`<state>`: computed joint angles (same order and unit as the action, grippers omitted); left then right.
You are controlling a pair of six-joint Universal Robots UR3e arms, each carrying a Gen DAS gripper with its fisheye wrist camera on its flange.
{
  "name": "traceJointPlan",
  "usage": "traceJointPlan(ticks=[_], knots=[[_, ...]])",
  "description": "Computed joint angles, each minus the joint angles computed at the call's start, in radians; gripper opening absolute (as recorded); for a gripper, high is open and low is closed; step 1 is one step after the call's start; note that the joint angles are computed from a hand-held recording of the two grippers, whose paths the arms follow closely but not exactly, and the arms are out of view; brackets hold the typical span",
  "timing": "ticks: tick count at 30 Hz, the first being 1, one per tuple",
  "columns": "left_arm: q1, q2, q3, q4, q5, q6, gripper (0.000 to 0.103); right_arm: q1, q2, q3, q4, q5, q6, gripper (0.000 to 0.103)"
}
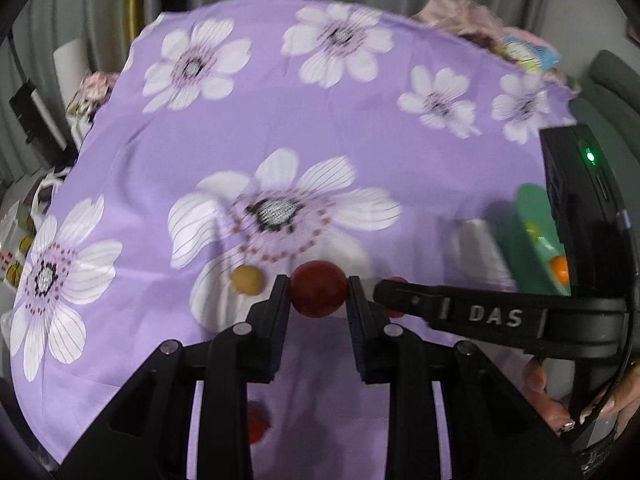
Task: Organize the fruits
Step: 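Carry both held cherry tomatoes over the green bowl with both grippers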
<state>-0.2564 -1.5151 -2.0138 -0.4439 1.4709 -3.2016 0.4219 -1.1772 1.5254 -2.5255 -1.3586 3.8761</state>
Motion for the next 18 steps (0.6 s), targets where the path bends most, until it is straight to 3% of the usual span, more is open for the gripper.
traceJointPlan(ticks=[7,11,18], knots=[[-0.164,-0.001,0.044,0.039,0.049,-0.069,0.027,-0.012,-0.333,0.261,-0.057,-0.185,0.063,0.029],[-0.292,-0.088,0.175,0.035,0.119,-0.078,0.027,-0.043,-0.498,0.341,-0.046,-0.298,0.055,0.029],[-0.421,-0.273,0.436,-0.014,0.14,-0.122,0.027,-0.123,-0.697,0.48,-0.052,-0.335,0.029,0.029]])
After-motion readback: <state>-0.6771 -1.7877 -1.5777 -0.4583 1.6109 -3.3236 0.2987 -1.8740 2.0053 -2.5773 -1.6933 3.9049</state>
